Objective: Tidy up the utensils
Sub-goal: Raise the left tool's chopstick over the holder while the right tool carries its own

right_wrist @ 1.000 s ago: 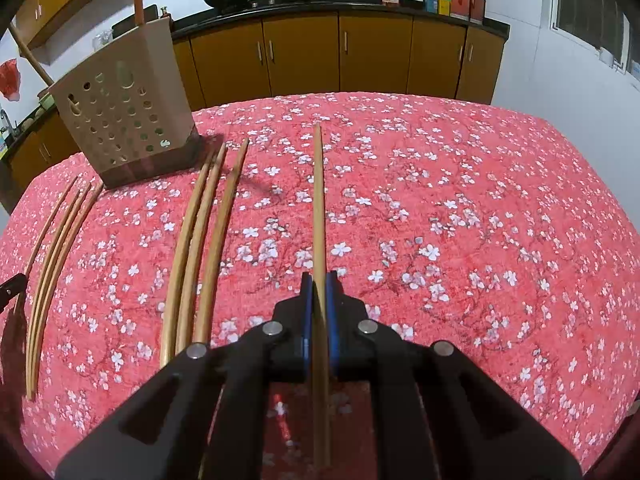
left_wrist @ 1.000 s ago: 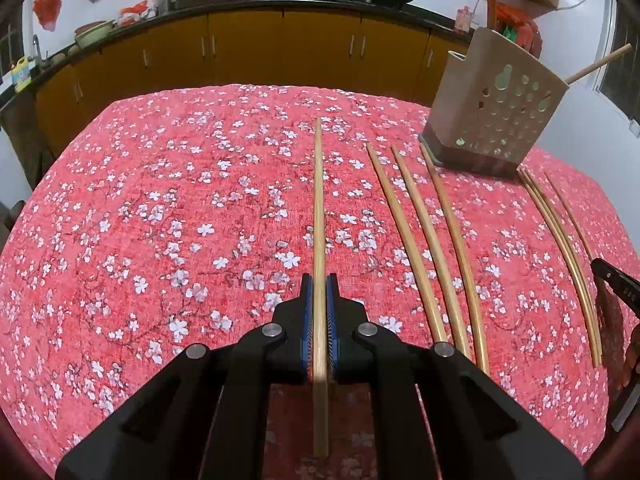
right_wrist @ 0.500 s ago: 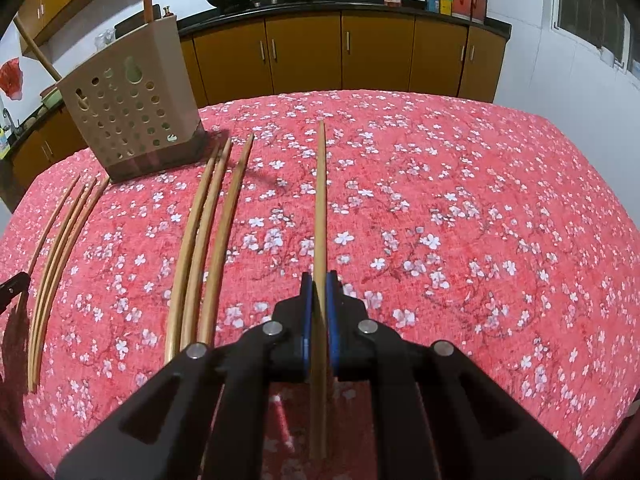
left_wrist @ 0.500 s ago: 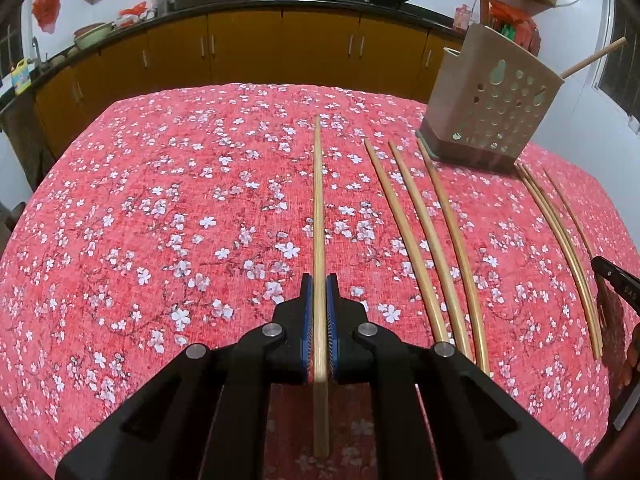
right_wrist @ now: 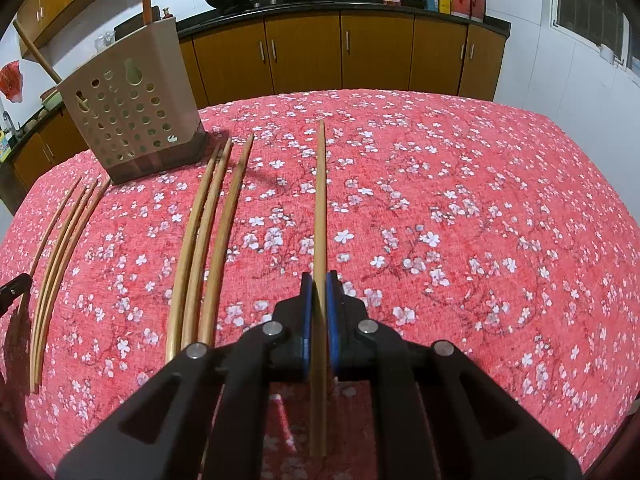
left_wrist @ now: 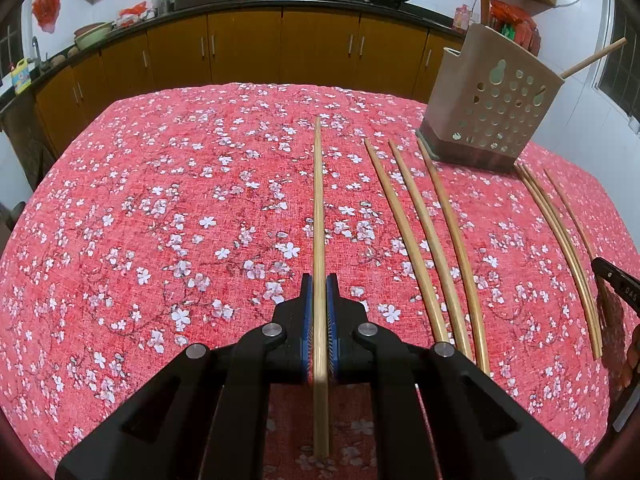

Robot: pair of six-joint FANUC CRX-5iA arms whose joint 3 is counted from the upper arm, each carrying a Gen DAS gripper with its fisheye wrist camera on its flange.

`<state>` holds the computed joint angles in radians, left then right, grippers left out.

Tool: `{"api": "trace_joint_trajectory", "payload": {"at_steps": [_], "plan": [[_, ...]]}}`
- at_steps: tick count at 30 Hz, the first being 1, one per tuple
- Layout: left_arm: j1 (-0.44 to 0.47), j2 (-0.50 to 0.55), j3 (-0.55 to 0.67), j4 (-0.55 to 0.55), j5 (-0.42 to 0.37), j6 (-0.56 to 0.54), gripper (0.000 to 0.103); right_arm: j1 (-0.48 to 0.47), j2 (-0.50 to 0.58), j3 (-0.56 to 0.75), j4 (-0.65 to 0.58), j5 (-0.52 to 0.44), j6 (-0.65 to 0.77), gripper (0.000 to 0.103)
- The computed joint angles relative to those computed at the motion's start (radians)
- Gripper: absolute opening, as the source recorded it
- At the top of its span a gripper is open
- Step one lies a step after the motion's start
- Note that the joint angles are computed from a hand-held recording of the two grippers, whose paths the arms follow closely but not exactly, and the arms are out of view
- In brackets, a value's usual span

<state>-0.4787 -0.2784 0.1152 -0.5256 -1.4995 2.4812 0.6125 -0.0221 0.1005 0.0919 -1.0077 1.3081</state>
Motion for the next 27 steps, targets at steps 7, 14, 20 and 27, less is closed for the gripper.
{"api": "trace_joint_trajectory", "payload": {"at_steps": [7,14,20,27], "plan": [[-0.007,0.011,0.013,-0.009,-0.014,-0.006,0.008,0.001,0.000,0.002,-0.002,-0.002,0.000,0.008],[0.014,0.002,0.028,0.015,-0.021,-0.029,0.007,-0.015,-0.034,0.015,-0.021,0.008,-0.008,0.008],[-0.028,0.001,0.090,-0.050,-0.046,-0.020,0.007,-0.026,-0.060,0.035,-0.026,0.034,-0.013,0.008],[-0.102,0.013,0.185,-0.159,-0.068,-0.008,0.007,-0.031,-0.093,0.042,-0.022,0.106,-0.031,0.008]]}}
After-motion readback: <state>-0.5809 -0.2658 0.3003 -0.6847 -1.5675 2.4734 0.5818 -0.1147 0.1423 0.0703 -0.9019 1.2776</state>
